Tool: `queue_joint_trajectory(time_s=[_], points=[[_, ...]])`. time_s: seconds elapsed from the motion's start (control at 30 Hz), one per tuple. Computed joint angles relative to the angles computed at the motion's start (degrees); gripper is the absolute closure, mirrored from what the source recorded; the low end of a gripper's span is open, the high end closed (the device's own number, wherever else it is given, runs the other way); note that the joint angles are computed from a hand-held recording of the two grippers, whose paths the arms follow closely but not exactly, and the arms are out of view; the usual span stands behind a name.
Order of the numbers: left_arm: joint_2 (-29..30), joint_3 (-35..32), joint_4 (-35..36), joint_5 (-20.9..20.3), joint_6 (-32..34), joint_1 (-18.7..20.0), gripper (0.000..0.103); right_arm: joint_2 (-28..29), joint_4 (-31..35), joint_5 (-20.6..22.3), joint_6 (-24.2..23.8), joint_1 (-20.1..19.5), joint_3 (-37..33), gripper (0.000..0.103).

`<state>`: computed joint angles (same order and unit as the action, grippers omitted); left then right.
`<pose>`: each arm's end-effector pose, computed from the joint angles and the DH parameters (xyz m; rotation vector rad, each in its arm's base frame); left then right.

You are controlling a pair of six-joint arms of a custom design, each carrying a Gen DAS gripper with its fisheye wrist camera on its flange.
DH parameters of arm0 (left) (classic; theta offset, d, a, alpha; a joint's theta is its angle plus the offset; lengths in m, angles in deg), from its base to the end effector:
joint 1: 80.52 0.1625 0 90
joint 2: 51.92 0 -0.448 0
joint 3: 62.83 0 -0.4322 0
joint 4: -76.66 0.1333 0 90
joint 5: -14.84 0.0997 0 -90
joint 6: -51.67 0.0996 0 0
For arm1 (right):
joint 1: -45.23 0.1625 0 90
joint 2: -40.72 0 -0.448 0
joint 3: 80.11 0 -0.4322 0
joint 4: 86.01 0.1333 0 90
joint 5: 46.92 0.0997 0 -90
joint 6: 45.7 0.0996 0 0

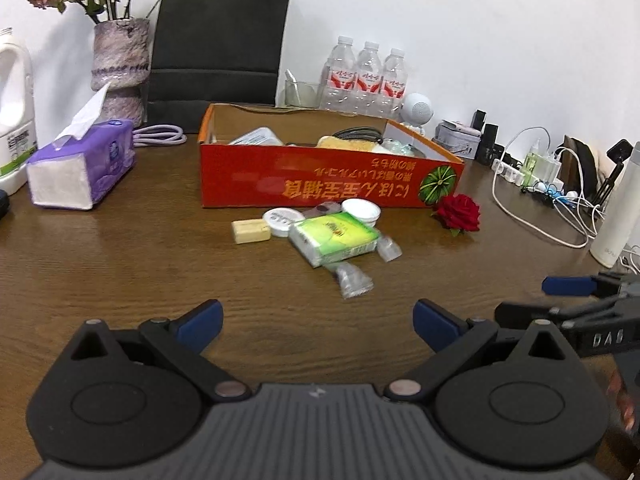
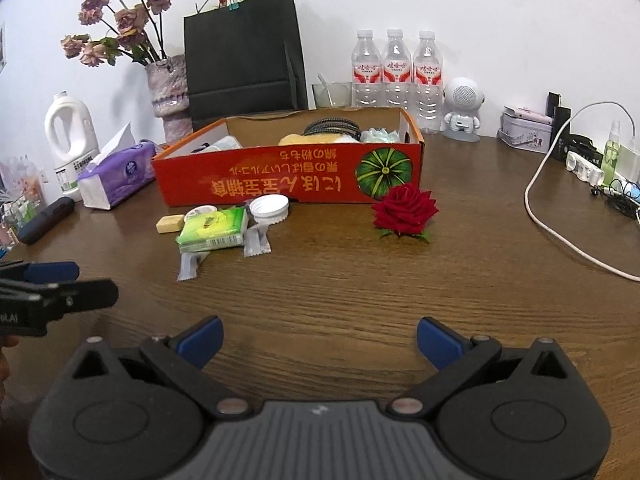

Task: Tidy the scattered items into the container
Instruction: 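Move both tools back toward the remaining clear packets, then grasp a small clear packet with the left tool while the right tool grasps another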

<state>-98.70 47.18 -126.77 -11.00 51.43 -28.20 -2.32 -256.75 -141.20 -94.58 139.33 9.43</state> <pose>-0.1895 -0.6101 0.1519 0.0857 2.0816 -1.2927 0.1801 -0.7523 0.1287 1.1989 -2.4766 0.7444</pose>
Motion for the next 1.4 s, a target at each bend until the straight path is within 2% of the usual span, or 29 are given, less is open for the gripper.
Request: queue_joint_trajectory(time_s=[0.13,0.23,0.33,0.37,0.43,0.53,0.67,0.7,1.07,1.17,1.27,1.4], points=[[2.9,-5.2,1.3,2.1,1.5,0.8,0.001,0.6,-0.2,-0.4,-0.5,0.3,-0.4,0.0],[4.9,-9.0,3.0,3.1,1.0,1.8,0.011,1.0,-0.3,-0.6,-1.0,0.5,-0.8,0.0],[5.1,-10.6,9.1,3.2,-4.3,2.8,0.026,1.3,0.1,-0.8,-1.1,0.5,-1.4,0.0],[5.0,-10.8,11.2,2.9,-6.2,3.1,0.034,1.4,0.2,-0.9,-1.2,0.5,-1.7,0.0],[5.0,-11.1,13.4,2.6,-8.4,3.5,0.04,1.8,0.3,-1.2,-1.6,0.5,-2.4,0.0],[6.1,-12.2,12.7,3.8,-6.8,3.5,0.051,2.8,0.8,-1.2,-2.2,0.8,-4.0,0.0],[6.2,-12.9,13.0,2.9,-5.8,3.7,0.076,4.4,1.7,-1.4,-3.8,1.5,-6.3,0.0],[6.3,-12.9,12.7,2.8,-5.4,3.8,0.078,4.9,1.9,-1.4,-4.2,1.7,-6.9,0.0],[4.2,-9.2,6.9,2.2,-1.9,4.1,0.079,10.1,4.9,-1.5,-7.9,3.7,-12.3,0.0],[3.5,-8.2,6.0,2.5,-1.4,4.2,0.079,12.4,4.2,-3.1,-9.2,4.5,-14.4,0.002],[2.9,-7.3,5.1,2.7,-1.0,4.2,0.079,14.0,3.7,-3.8,-9.3,4.9,-16.0,0.017],[2.5,-6.5,3.9,2.6,-0.1,4.3,0.079,14.8,5.3,-3.5,-8.0,4.9,-17.7,0.045]])
